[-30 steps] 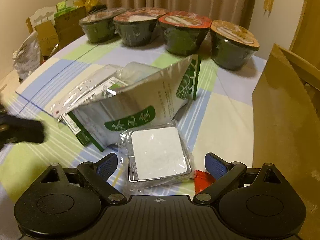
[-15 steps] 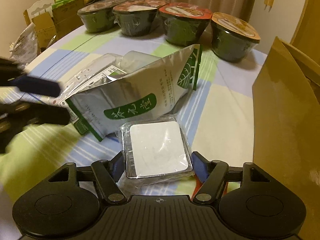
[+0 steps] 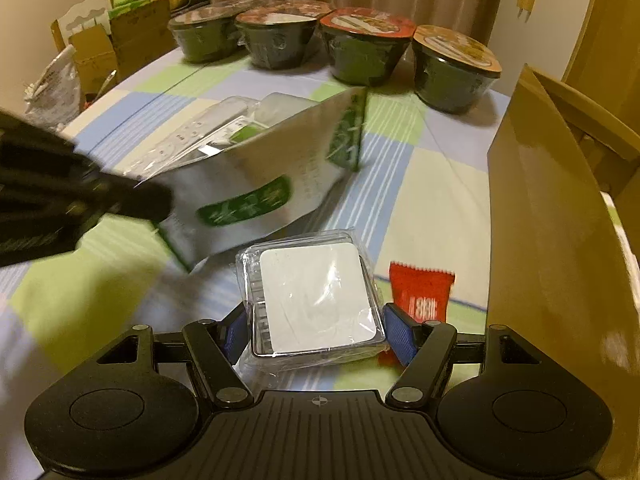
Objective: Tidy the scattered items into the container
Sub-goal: 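Lift the foil bag with the left tool while the right tool lifts the clear package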
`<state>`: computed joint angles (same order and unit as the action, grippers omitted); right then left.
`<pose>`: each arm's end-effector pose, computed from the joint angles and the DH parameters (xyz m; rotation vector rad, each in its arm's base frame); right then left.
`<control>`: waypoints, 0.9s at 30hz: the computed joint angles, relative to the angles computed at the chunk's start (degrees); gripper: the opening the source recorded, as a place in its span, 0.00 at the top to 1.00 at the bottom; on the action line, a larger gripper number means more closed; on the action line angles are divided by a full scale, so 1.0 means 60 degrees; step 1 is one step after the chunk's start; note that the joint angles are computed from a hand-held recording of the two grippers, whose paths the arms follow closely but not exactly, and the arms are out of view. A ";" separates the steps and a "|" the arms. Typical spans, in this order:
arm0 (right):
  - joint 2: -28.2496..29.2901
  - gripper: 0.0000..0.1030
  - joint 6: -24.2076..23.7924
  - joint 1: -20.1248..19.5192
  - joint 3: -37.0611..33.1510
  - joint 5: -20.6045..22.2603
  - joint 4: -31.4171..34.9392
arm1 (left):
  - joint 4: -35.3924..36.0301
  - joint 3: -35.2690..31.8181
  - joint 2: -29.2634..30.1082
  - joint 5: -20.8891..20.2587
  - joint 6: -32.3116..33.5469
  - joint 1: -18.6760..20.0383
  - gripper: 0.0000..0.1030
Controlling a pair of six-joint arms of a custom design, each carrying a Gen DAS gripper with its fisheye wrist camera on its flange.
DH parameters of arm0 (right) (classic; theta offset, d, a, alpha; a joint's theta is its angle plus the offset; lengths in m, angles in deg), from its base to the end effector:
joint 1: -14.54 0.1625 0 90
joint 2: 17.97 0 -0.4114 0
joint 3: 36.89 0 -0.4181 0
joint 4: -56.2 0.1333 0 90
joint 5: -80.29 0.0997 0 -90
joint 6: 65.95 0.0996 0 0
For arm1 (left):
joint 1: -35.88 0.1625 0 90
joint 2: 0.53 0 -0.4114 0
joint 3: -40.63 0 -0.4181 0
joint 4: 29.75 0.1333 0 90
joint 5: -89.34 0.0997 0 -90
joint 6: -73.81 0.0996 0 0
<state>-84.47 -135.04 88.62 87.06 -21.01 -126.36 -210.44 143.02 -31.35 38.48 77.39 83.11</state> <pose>-0.0351 -0.5377 0.1648 1.0716 -2.3200 0.4250 -0.2668 -0.5773 -0.0637 0.8525 2.3746 -0.6999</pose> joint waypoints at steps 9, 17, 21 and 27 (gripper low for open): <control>-0.1819 0.31 -0.0184 -0.0483 0.1509 0.0211 0.0645 | 0.1086 0.2694 -0.1871 0.0072 -0.1697 -0.1163 1.00; -0.2656 0.31 -0.0089 -0.1010 0.2286 0.0243 0.0708 | 0.2367 0.4040 -0.3491 -0.0457 -0.3836 -0.1730 0.91; -0.2802 0.31 -0.0037 -0.1076 0.2370 0.0302 0.0732 | 0.1947 0.3976 -0.3445 -0.0049 -0.4112 -0.1731 0.81; -0.2895 0.31 0.0027 -0.1144 0.2379 0.0418 0.0745 | 0.1556 0.3307 -0.2888 0.0290 -0.4109 -0.1118 0.79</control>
